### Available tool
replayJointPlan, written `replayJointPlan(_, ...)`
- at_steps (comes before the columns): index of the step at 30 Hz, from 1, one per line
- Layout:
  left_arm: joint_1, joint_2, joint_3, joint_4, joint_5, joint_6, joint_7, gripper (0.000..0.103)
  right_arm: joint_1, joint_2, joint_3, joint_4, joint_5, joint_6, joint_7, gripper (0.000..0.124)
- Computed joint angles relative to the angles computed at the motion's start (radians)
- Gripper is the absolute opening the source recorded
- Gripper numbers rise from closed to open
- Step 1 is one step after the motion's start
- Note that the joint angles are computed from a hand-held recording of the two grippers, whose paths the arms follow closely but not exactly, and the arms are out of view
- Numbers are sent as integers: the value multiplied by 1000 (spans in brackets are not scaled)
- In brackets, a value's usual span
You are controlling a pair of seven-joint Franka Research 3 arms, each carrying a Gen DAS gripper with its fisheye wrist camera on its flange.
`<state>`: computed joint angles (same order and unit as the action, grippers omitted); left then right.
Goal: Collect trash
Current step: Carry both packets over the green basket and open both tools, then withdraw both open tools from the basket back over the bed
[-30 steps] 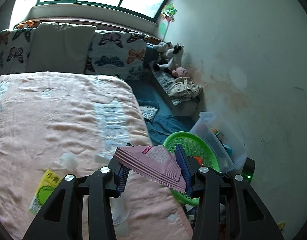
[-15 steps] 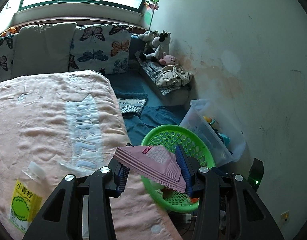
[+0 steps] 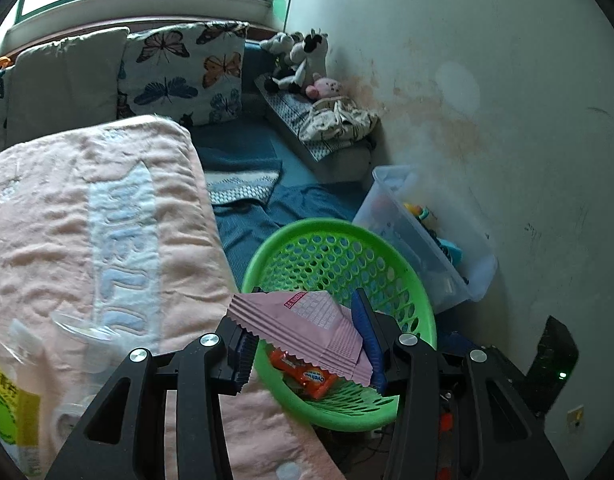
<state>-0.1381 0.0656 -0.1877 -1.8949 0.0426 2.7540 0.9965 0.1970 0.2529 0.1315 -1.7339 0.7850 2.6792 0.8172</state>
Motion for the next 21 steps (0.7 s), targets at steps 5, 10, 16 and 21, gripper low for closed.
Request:
replayJointPlan(5, 1, 31, -14, 12, -59, -8, 44, 48, -8, -25, 5, -33, 44, -7, -31, 87)
replayJointPlan(10, 4, 41, -23, 4, -105, -1, 74, 65, -3, -41, 2, -49, 77, -11, -48, 87)
replayJointPlan(16, 3, 10, -22, -38, -132, 8, 93, 65, 7, -60, 0, -64, 101, -15, -69, 87)
replayJointPlan(21, 0, -51, -8, -103, -121, 16, 80, 65, 17, -82, -1, -84, 129, -16, -87, 87)
